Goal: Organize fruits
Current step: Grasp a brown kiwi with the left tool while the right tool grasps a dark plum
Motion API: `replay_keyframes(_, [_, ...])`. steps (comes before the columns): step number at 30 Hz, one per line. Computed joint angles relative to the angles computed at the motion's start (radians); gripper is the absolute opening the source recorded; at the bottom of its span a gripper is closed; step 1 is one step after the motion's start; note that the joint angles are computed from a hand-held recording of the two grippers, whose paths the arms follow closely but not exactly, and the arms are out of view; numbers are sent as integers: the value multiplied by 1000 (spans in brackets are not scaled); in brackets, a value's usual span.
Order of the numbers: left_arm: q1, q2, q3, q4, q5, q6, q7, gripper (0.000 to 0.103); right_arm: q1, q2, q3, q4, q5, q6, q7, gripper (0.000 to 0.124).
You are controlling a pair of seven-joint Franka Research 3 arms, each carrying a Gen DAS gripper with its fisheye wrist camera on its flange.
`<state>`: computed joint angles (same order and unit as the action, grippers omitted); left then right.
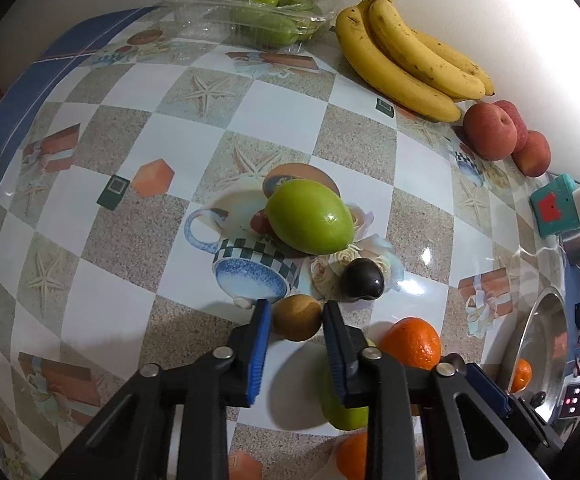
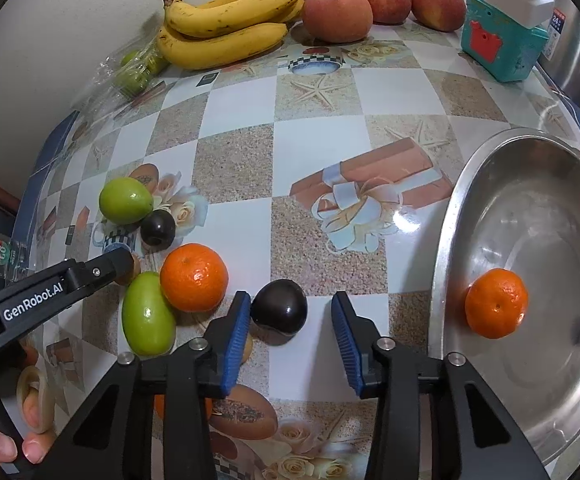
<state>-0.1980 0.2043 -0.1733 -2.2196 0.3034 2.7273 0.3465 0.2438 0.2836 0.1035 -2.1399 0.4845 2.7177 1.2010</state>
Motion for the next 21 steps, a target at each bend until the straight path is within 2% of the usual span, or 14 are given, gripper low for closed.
replay_keyframes(8, [-2,6,1,7,3,-2,-4,27,1,2,9,1,12,6,-26,30])
replay_keyframes(13, [-2,-12,3,-3,12,0,-8,27,5,-2,8,-2,10,7,-27,30])
replay_keyframes(21, [-6,-52,9,-18,58,-6,-50,27,-14,-39,21,-16,93,10,-83,29])
